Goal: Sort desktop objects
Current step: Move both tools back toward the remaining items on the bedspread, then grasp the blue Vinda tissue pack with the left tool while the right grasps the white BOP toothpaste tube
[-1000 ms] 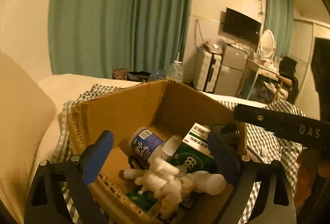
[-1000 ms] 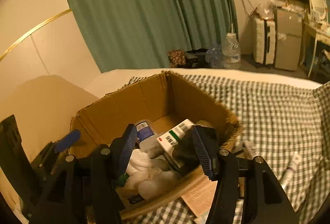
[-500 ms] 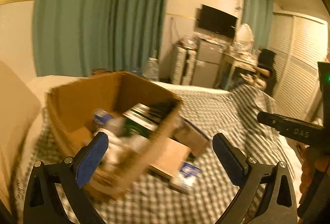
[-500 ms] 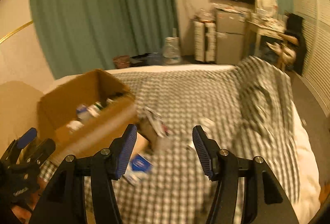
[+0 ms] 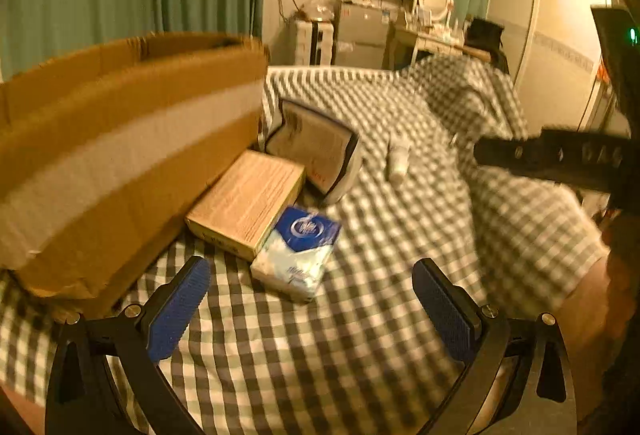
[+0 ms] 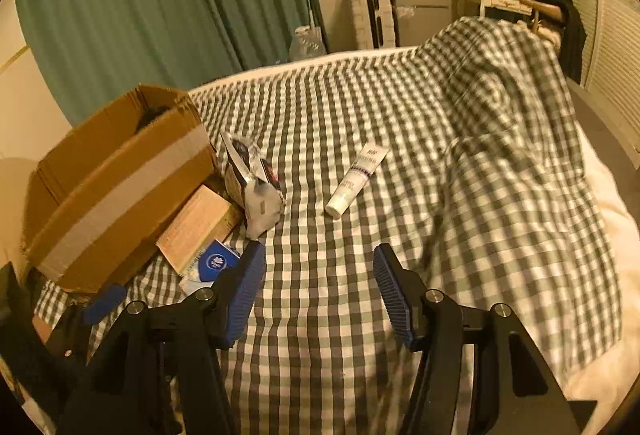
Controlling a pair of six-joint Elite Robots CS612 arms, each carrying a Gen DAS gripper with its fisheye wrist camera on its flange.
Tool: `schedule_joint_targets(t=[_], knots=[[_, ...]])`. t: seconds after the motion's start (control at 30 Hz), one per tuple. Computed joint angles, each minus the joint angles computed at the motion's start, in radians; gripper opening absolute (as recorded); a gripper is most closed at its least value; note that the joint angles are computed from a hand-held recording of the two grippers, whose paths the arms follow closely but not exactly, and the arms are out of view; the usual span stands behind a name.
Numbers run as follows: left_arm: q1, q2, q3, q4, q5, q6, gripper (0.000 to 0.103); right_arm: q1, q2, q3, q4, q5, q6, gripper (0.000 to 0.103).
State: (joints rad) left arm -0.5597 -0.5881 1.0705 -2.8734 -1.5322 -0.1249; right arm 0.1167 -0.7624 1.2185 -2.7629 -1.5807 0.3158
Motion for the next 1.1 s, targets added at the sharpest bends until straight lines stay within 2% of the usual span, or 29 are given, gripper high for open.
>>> schedule_joint_targets(t=[0.17, 0.23, 0.33, 0.43, 0.53, 0.63, 0.73, 0.8, 0.83, 0.87, 0.97, 1.0, 1.07, 1.1], knots=[[0.011, 0.074, -0.091, 0.062, -0.014, 0.060, 0.103, -0.007, 0.044, -0.062, 0.058, 0.015, -0.012, 0.056], [0.015, 0.098, -0.128, 0.092, -0.023, 0.056, 0.103, -0.011, 0.063, -0.095, 0.077, 0.015, -0.019, 0.056], [0.024, 0.126, -0.177, 0.132, -0.083, 0.017, 0.103, -0.015, 0.085, -0.134, 0.108, -0.004, -0.019, 0.056], [0.023, 0.119, -0.166, 0.134, -0.133, 0.008, 0.103, -0.023, 0.093, -0.150, 0.127, -0.005, 0.008, 0.056], [0.018, 0.097, -0.130, 0.124, -0.193, 0.034, 0.103, -0.025, 0.091, -0.150, 0.132, -0.015, 0.025, 0.056], [0.016, 0.094, -0.127, 0.109, -0.194, 0.044, 0.103, -0.028, 0.092, -0.154, 0.136, -0.009, 0.041, 0.056], [0.020, 0.111, -0.169, 0.134, -0.161, -0.040, 0.103, -0.025, 0.108, -0.182, 0.171, -0.031, 0.039, 0.056], [0.033, 0.136, -0.211, 0.147, -0.220, -0.136, 0.103, -0.022, 0.125, -0.213, 0.199, -0.043, 0.029, 0.056], [0.033, 0.142, -0.220, 0.142, -0.219, -0.160, 0.099, -0.021, 0.134, -0.227, 0.210, -0.048, 0.024, 0.056], [0.029, 0.145, -0.224, 0.141, -0.197, -0.162, 0.090, -0.019, 0.146, -0.248, 0.226, -0.056, 0.020, 0.056], [0.010, 0.143, -0.225, 0.176, -0.078, -0.132, 0.074, -0.016, 0.187, -0.322, 0.285, -0.054, 0.019, 0.056], [0.008, 0.141, -0.218, 0.167, -0.061, -0.127, 0.071, -0.015, 0.208, -0.359, 0.319, -0.051, 0.016, 0.056], [0.008, 0.134, -0.205, 0.160, -0.043, -0.136, 0.055, -0.014, 0.238, -0.409, 0.366, -0.051, 0.018, 0.056], [0.012, 0.131, -0.199, 0.155, -0.050, -0.141, 0.053, -0.013, 0.256, -0.440, 0.398, -0.047, 0.025, 0.056]])
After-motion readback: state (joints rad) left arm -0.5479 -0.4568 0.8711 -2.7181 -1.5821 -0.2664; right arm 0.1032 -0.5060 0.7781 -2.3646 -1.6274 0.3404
